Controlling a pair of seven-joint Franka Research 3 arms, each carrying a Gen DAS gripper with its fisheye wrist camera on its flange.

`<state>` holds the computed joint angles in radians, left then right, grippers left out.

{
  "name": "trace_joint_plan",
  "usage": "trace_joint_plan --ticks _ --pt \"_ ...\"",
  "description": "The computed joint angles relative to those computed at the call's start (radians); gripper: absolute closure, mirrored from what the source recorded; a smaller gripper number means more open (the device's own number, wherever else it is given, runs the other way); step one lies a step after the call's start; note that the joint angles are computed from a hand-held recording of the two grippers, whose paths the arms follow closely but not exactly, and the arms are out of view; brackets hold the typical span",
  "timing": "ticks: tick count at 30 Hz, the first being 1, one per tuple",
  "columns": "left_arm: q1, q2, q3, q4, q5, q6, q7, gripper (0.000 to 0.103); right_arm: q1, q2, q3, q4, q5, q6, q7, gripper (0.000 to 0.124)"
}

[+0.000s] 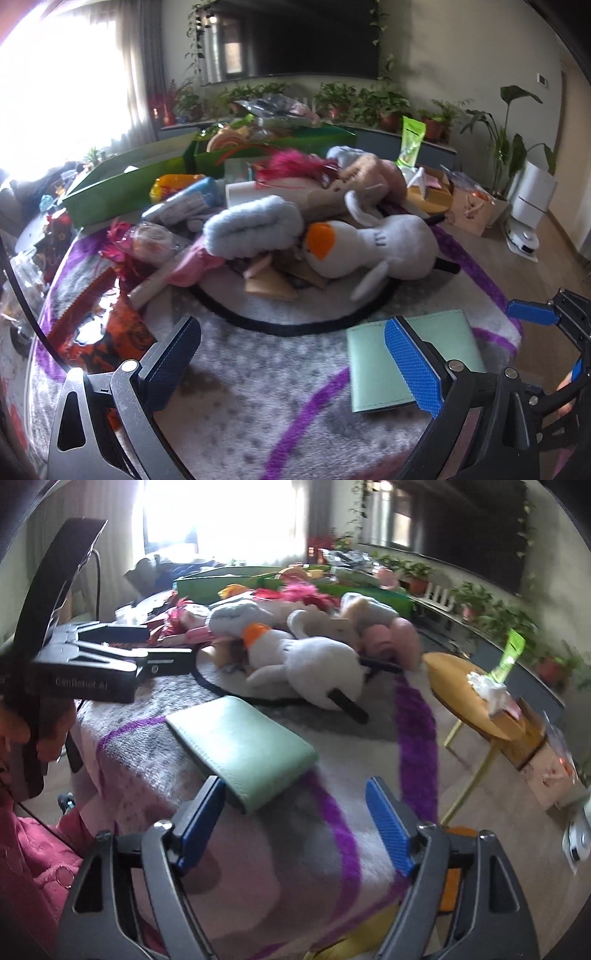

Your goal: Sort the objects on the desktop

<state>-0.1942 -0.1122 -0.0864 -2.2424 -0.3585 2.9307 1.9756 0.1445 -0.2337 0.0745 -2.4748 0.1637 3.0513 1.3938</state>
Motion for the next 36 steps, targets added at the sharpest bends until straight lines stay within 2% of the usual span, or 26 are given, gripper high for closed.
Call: trace_joint_plan --ticks 2,5,6,7,9,10,14,16,17,18,19,24,27,29,32,36 --pt "-0.016 0.002 0.01 0.008 -0.052 -0.031 0.048 0.003 0.044 -0.011 -0.04 -0.002 0.071 -0.022 -0.012 0.044" --pt "-0.018 0.007 0.008 0.016 -0.107 -0.073 0.092 0.003 0.17 -0.009 -0.142 0.02 0.305 -0.048 -0.066 0.047" --pt "-0.013 0.008 0.002 0.014 -0.105 -0.072 0.089 0.003 0.202 -0.002 -0.169 0.042 0.405 -0.084 -0.087 0.054" --pt "-0.013 0.003 -0.001 0.009 -0.117 -0.072 0.097 0.003 0.199 0.005 -0.163 0.054 0.435 -0.104 -0.068 0.068" --pt "-0.026 -0.001 0.005 0.007 -0.182 -0.08 0.158 0.003 0.124 0.028 -0.093 0.07 0.379 -0.111 0.063 0.085" --pt "-0.035 -0.005 0.012 0.008 -0.229 -0.09 0.209 0.003 0.114 0.038 -0.083 0.075 0.383 -0.105 0.093 0.086" --pt "-0.031 0.002 0.004 0.021 -0.277 -0.125 0.265 0.003 0.174 0.053 -0.129 0.104 0.621 -0.139 -0.03 0.088" --pt "-0.023 0.014 0.002 0.039 -0.303 -0.167 0.283 0.013 0.157 0.054 -0.106 0.103 0.628 -0.137 -0.016 0.086" --pt "-0.017 0.023 -0.001 0.051 -0.309 -0.198 0.288 0.024 0.147 0.057 -0.098 0.108 0.617 -0.138 -0.003 0.086" --pt "-0.009 0.031 -0.007 0.061 -0.305 -0.22 0.287 0.03 0.137 0.06 -0.086 0.11 0.6 -0.135 0.016 0.086" --pt "-0.001 0.04 -0.013 0.07 -0.297 -0.244 0.284 0.031 0.133 0.059 -0.081 0.109 0.593 -0.134 0.024 0.086" --pt "0.021 0.048 -0.033 0.082 -0.333 -0.261 0.306 0.032 0.131 0.069 -0.073 0.121 0.584 -0.144 0.009 0.086" --pt "0.03 0.055 -0.038 0.097 -0.358 -0.301 0.323 0.032 0.118 0.072 -0.054 0.113 0.515 -0.121 0.04 0.086" --pt "0.035 0.057 -0.038 0.109 -0.385 -0.349 0.369 0.032 0.14 0.063 -0.075 0.1 0.566 -0.118 -0.017 0.086" --pt "0.038 0.05 -0.046 0.106 -0.394 -0.372 0.397 0.032 0.173 0.051 -0.111 0.093 0.705 -0.131 -0.134 0.088" --pt "0.042 0.045 -0.047 0.106 -0.395 -0.388 0.397 0.033 0.16 0.038 -0.09 0.075 0.7 -0.116 -0.147 0.089"
